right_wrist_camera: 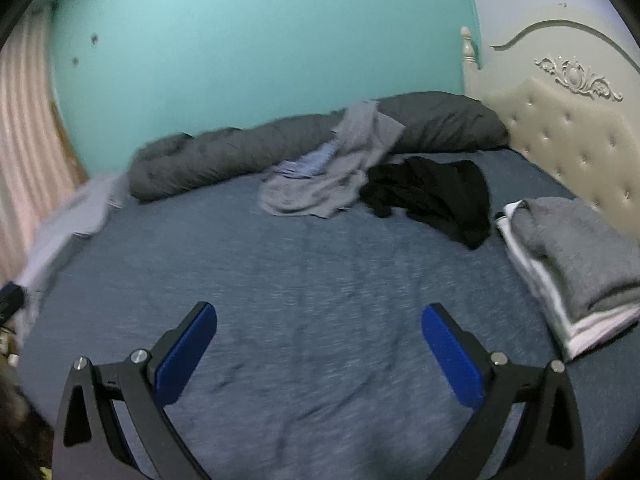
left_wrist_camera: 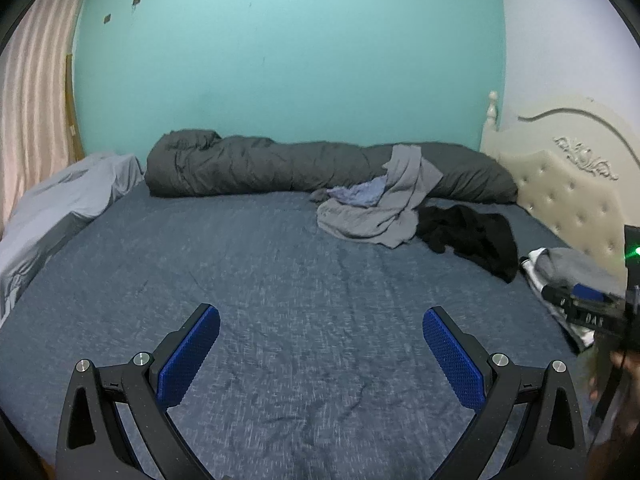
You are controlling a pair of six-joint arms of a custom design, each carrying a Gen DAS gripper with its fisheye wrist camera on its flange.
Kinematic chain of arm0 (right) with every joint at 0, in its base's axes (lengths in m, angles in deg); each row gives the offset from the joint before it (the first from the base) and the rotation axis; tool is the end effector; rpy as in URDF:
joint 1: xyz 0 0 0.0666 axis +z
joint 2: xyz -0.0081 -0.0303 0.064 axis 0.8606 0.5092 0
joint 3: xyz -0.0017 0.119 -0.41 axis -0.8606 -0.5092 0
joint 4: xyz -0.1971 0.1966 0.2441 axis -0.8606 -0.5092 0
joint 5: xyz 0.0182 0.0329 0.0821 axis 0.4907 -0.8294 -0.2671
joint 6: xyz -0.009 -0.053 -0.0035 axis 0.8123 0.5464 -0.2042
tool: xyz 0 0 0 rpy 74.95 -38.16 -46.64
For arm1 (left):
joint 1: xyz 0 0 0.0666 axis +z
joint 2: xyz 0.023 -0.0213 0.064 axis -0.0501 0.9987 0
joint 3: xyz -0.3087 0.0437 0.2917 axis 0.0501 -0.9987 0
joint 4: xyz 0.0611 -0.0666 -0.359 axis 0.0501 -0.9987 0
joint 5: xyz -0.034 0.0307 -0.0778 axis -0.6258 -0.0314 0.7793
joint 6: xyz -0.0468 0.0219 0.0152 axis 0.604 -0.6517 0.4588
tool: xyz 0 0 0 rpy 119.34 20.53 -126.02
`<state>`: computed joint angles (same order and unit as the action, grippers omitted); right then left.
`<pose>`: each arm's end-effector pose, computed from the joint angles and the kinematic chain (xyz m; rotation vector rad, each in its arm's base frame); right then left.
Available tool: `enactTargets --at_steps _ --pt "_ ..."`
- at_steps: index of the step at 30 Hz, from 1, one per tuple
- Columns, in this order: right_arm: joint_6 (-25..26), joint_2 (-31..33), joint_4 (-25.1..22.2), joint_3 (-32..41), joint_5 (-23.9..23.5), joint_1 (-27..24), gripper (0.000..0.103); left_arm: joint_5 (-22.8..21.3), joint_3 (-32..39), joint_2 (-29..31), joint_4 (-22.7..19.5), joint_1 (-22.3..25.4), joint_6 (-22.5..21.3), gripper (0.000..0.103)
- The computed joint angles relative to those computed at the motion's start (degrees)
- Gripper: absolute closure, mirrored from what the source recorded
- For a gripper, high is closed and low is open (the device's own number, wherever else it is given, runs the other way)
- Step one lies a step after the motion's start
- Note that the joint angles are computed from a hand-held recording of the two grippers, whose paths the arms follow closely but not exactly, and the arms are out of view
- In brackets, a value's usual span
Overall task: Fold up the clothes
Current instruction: 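Reach the right tool to the black sweatshirt and grasp it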
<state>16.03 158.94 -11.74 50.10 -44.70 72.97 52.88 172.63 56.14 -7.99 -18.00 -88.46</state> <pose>0.3555 0.0656 0.6517 0.7432 2.0980 -0.1940 0.4624 -0.1319 0.7001 0.4554 2.0980 -0.3002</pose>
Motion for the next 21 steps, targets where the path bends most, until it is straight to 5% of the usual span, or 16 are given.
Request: enactTargets --at_steps 6,13,21 --pt "6.50 2.82 7.74 -4.03 -12.07 -15.74 0.000 -0.60 4.40 7.72 -0.10 -1.03 2.51 0.000" --pt "16.04 9.38 13.16 -3.19 -12.66 -27.58 0.000 -1.39 9.17 16.05 0.39 -2.45 5.46 0.000" --pt "18.95 17.64 15.02 0.30 -14.93 -36.88 0.000 -0.62 6.86 19.44 3.47 -3.76 7.19 0.000"
